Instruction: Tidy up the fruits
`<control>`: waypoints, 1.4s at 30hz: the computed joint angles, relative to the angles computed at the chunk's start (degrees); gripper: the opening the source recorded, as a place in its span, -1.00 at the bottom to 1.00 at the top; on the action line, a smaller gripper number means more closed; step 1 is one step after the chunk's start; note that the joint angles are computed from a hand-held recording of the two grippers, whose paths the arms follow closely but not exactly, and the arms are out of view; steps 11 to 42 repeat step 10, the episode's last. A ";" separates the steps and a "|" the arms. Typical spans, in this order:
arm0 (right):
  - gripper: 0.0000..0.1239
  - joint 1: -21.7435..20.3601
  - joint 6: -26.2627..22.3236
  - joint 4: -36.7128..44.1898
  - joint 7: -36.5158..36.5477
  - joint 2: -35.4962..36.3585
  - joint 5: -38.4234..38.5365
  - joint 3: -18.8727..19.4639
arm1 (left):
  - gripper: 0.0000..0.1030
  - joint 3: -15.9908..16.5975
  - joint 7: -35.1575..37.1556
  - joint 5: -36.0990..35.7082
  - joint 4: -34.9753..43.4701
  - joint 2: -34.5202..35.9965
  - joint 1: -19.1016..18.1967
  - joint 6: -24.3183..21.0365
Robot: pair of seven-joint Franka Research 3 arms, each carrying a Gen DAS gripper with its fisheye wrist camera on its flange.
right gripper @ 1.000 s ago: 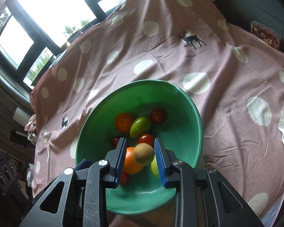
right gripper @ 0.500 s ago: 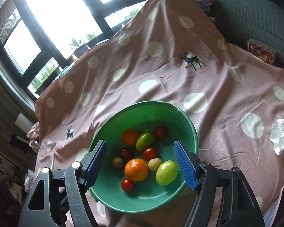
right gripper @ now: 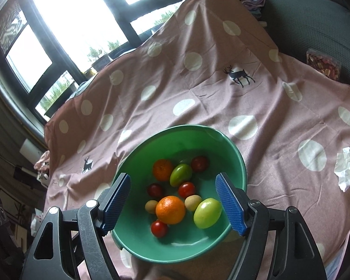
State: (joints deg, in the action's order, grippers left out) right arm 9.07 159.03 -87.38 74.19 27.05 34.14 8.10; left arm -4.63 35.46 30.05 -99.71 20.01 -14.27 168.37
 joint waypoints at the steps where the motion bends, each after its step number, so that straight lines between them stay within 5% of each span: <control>1: 0.23 -0.07 -0.04 -0.06 -0.16 -0.03 0.14 0.10 | 0.99 0.25 -0.20 0.34 -0.01 -0.01 -0.24 -0.11; 42: 0.23 0.13 -0.27 -0.13 0.15 -0.05 -0.10 -0.17 | 0.99 0.86 -0.99 0.56 -0.74 -0.49 -0.48 0.17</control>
